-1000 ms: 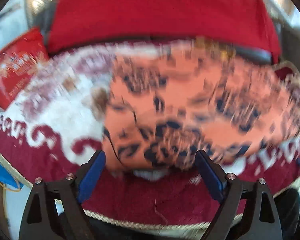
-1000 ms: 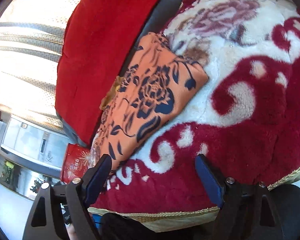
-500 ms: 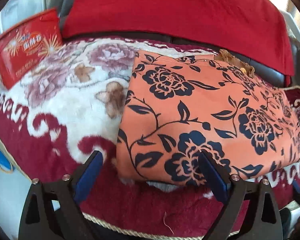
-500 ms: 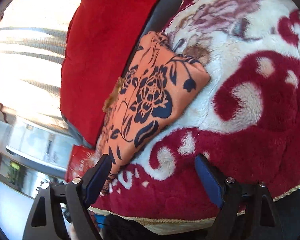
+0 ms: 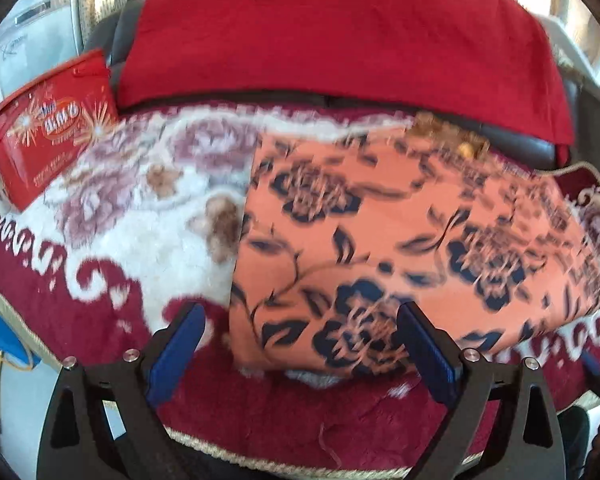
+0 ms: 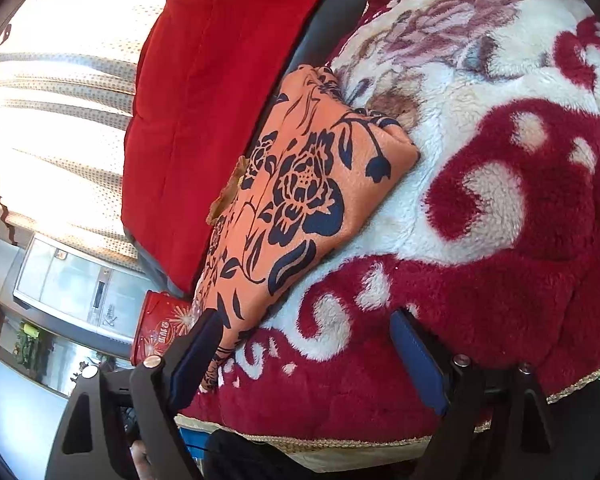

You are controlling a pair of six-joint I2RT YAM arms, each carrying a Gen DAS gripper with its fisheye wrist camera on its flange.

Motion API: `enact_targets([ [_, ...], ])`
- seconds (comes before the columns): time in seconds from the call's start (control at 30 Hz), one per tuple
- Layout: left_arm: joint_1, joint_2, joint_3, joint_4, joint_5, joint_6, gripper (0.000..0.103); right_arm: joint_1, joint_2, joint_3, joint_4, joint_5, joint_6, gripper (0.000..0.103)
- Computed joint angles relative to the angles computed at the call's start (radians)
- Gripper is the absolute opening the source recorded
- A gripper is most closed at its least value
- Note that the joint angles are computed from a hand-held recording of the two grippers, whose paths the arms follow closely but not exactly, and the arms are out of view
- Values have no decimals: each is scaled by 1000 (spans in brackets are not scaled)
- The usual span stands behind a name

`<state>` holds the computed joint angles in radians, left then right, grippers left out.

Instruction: Fold small clothes

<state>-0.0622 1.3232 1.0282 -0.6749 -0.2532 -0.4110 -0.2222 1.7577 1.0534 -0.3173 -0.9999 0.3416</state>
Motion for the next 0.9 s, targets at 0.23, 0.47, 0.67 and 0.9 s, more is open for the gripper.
enact_targets([
  [0.23,-29,-84,-18,1,-6,-28,97,3,-3,5,-18,8,-11,88],
  [0.47,-72,-84,43,13,-26,-9,97,4,-14,-2,-7,16,14,88],
  [0.67,-124,-25,86,27,-42,-3,97,3,2,15,-24,7,-2,88],
  [0.9,-182,94,160,84,-63,14,97,-1,22,38,-46,-2,-12,88],
])
